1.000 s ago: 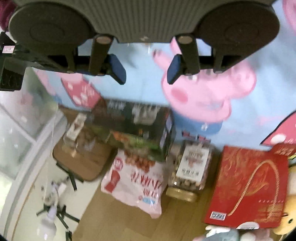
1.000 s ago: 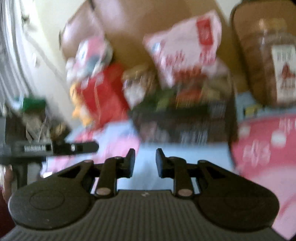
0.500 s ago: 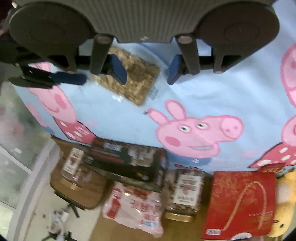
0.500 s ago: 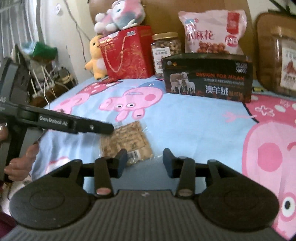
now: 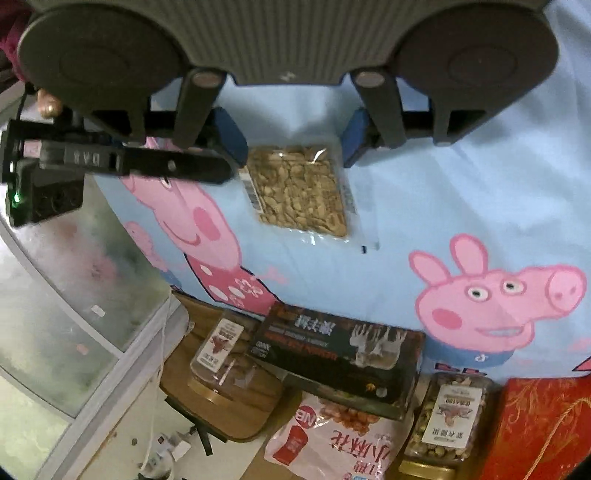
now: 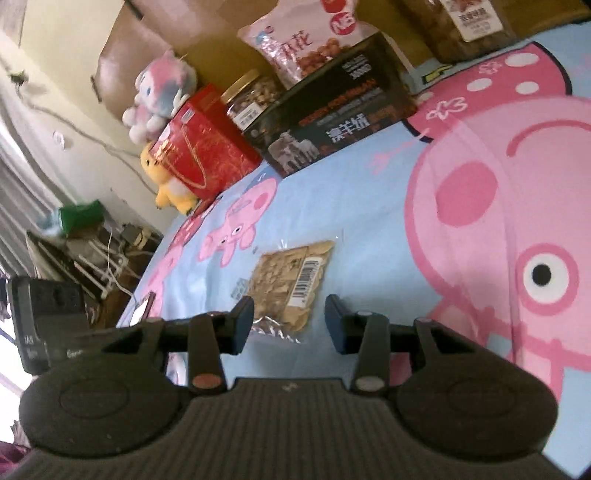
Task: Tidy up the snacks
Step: 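Grasp the flat brown nut packet with the left gripper, then carry the nut packet into the tin box and release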
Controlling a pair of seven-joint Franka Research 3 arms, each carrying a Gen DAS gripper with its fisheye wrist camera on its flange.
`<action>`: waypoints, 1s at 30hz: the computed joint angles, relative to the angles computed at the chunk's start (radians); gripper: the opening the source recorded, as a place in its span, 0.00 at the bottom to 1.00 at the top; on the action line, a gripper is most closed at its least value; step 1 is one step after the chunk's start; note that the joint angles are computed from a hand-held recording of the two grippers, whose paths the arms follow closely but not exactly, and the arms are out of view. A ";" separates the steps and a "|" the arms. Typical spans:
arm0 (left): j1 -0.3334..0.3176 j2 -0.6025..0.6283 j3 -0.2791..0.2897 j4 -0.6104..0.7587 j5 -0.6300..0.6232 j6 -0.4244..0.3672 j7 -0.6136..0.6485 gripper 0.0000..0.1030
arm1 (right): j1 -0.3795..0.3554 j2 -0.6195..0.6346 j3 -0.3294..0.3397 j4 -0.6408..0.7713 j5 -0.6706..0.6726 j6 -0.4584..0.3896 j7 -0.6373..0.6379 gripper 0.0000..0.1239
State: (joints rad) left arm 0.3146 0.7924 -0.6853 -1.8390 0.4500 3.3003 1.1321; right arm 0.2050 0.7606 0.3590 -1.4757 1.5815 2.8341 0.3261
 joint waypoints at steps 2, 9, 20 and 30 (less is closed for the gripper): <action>0.078 0.076 -0.095 0.036 0.007 -0.030 0.009 0.54 | -0.003 0.002 0.002 0.002 0.000 -0.009 0.003 0.37; 0.132 0.210 -0.194 0.121 -0.073 -0.079 0.066 0.22 | -0.043 0.033 0.012 0.036 0.034 -0.078 0.028 0.37; 0.135 0.218 -0.220 0.136 -0.102 -0.070 0.139 0.21 | -0.055 0.077 0.034 0.095 -0.034 -0.052 0.076 0.10; -0.015 0.187 -0.130 0.365 -0.108 -0.133 0.220 0.22 | -0.023 0.099 0.019 0.230 0.069 -0.006 -0.114 0.10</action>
State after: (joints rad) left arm 0.2992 0.9798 -0.8154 -1.4742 0.3418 3.1671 1.3522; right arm 0.1822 0.8594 0.3777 -1.2458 1.6508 2.8278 0.2122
